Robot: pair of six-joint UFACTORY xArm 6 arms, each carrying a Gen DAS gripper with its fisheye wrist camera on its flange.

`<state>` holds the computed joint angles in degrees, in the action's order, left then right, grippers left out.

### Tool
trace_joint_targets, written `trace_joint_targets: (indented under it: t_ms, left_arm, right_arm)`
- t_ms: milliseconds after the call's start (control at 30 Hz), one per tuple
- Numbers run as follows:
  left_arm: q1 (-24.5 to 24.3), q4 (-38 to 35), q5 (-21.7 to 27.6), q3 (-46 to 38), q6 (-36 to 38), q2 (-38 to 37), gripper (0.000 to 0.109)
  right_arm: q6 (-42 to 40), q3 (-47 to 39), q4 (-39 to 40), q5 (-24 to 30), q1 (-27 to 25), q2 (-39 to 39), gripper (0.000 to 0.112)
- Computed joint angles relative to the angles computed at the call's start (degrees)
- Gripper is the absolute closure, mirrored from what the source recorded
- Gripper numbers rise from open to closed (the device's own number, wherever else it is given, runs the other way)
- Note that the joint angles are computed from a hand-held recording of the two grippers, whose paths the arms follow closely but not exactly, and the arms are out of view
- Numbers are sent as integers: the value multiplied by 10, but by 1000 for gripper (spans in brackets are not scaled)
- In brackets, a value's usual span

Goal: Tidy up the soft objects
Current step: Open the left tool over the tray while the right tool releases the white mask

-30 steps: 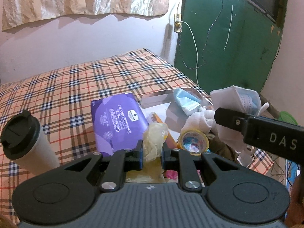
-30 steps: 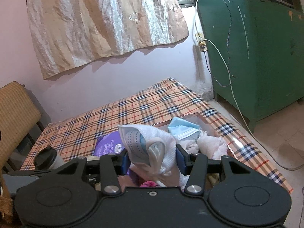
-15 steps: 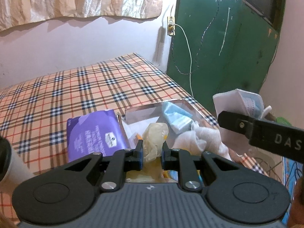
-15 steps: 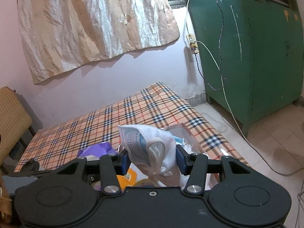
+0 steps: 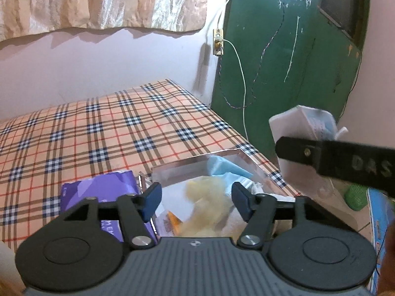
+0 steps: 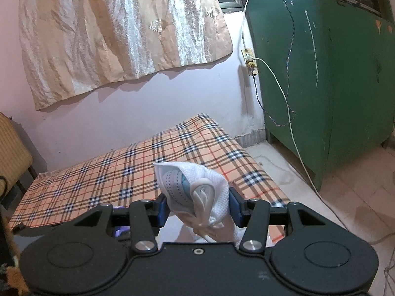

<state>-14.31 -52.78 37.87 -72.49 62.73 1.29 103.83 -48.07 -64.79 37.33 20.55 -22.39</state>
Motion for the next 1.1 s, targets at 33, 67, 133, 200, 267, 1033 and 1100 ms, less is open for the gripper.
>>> trace_joint_targets:
  t_ms: [33, 67, 133, 200, 267, 1033, 1100]
  left_arm:
    - [3, 6, 3, 0, -5, -1, 38]
    - [6, 10, 7, 0, -9, -3, 32]
    - [12, 14, 8, 6, -9, -12, 26]
    - [16, 22, 2, 17, -9, -24, 21]
    - [23, 26, -2, 29, -7, -36, 19]
    - [64, 119, 2, 167, -76, -189, 6]
    - [60, 141, -8, 182, -101, -204, 6]
  right_arm:
    - [-3, -3, 1, -2, -3, 5, 53]
    - [-8, -7, 1, -4, -6, 10, 53]
    - [-16, -17, -3, -11, -11, 24, 52]
    - [-20, -27, -12, -23, -16, 39, 50]
    - [-37, -35, -9, -52, -26, 54, 46]
    - [-25, 38, 44, 156, 175, -88, 30]
    - [-23, 44, 51, 178, 196, -99, 28]
